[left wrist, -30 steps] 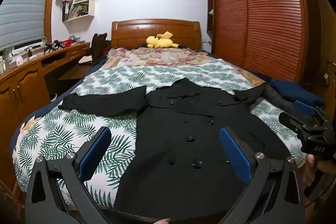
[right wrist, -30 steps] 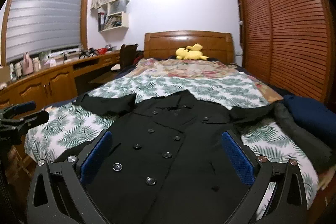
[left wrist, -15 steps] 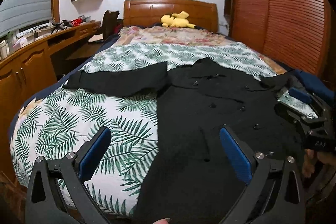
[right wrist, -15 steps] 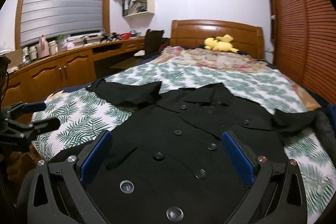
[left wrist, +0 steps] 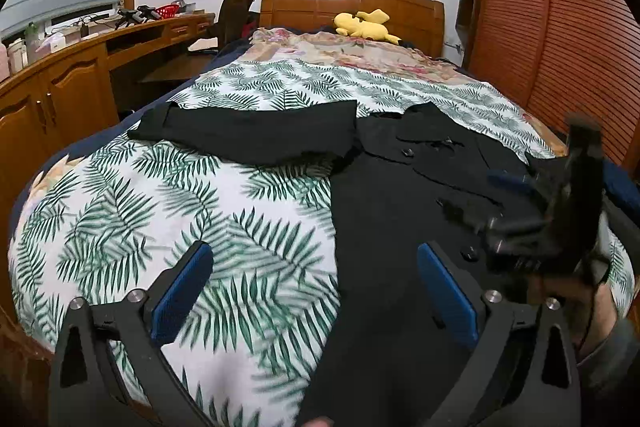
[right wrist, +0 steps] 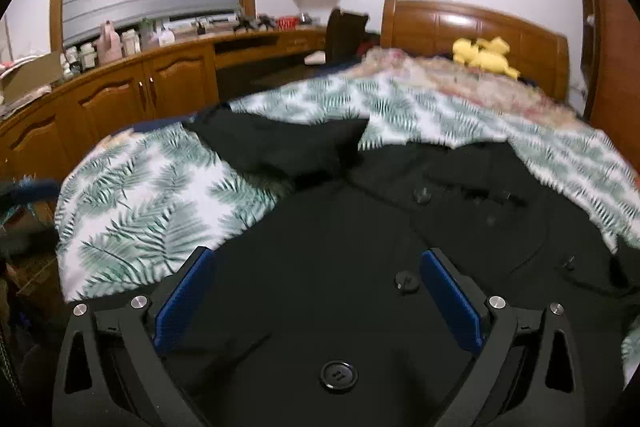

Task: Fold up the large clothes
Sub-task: 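Grasp the black coat sleeve with the left tool and lift it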

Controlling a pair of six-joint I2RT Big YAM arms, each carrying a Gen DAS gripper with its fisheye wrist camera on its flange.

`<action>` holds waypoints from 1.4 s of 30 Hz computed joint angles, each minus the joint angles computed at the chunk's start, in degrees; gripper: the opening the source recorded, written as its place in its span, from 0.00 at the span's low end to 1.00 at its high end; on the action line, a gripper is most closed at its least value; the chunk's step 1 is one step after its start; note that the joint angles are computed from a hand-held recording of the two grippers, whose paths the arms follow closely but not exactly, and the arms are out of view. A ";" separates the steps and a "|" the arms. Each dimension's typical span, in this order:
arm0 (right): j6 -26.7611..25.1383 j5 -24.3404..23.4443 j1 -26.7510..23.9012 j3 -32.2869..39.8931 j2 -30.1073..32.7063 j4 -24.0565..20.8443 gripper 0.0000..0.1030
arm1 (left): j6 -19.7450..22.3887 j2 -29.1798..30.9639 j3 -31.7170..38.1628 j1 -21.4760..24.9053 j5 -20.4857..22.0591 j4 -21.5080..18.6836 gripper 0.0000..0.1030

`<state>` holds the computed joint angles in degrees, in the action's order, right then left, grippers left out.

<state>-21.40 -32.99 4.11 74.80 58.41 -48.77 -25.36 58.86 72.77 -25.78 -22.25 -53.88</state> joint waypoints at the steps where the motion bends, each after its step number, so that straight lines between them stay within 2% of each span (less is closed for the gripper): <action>1: -0.75 -0.47 -0.92 0.21 0.67 -0.93 0.98 | 0.75 0.41 0.25 1.30 1.36 0.70 0.94; 2: -1.49 -1.03 -1.66 0.77 1.28 -2.14 0.98 | 1.29 0.87 0.53 2.52 2.67 1.24 0.94; 7: -5.75 -5.90 -7.51 2.76 2.76 -6.60 0.98 | 4.70 5.13 3.33 9.85 10.30 2.24 0.80; 11: -7.09 -5.18 -8.50 5.03 4.71 -8.66 0.98 | 7.14 8.96 5.81 14.60 13.29 3.23 0.74; 13: -6.61 -4.28 -7.84 5.20 4.76 -8.46 0.98 | 8.01 10.37 6.13 17.15 16.04 5.68 0.74; 15: -4.53 -1.42 -4.94 4.33 3.86 -6.98 0.98 | 9.79 12.79 7.42 19.12 16.60 7.03 0.74; 20: -4.10 0.88 -3.43 4.14 3.30 -6.80 0.98 | 11.08 18.09 10.66 22.58 17.40 8.15 0.74; 22: -2.61 2.88 -1.28 3.95 3.23 -5.89 0.98 | 10.84 20.08 11.90 23.70 17.96 8.18 0.72; 23: -2.77 2.67 -1.75 4.01 3.17 -6.20 0.98 | 10.51 21.01 12.59 24.18 18.41 7.94 0.70; 24: -0.85 4.93 0.99 3.67 3.59 -4.31 0.98 | 10.00 21.85 13.15 24.70 18.93 7.69 0.68; 29: -0.16 6.36 2.37 3.26 3.67 -3.29 0.98 | 5.75 26.91 16.74 27.43 21.86 5.01 0.64; 32: -0.51 6.18 2.46 3.31 3.80 -3.50 0.98 | 4.72 30.97 20.29 28.25 20.85 0.40 0.63; 34: -0.57 5.71 2.34 3.15 3.72 -3.43 0.98 | 4.30 32.57 21.35 28.86 21.55 -0.76 0.60; 39: -0.48 4.77 1.89 3.53 4.38 -4.03 0.98 | 3.32 35.00 23.99 29.66 23.09 -3.30 0.59; 41: -0.54 4.90 1.97 3.39 4.36 -4.00 0.98 | 2.60 34.91 24.07 29.90 24.46 -3.08 0.59; 42: -0.55 5.00 1.99 3.39 4.37 -3.92 0.98 | 2.12 35.08 24.22 29.98 24.74 -3.28 0.50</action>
<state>-21.95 -27.99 6.10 78.18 62.78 -52.69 -23.24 93.94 96.99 4.20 2.49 -57.16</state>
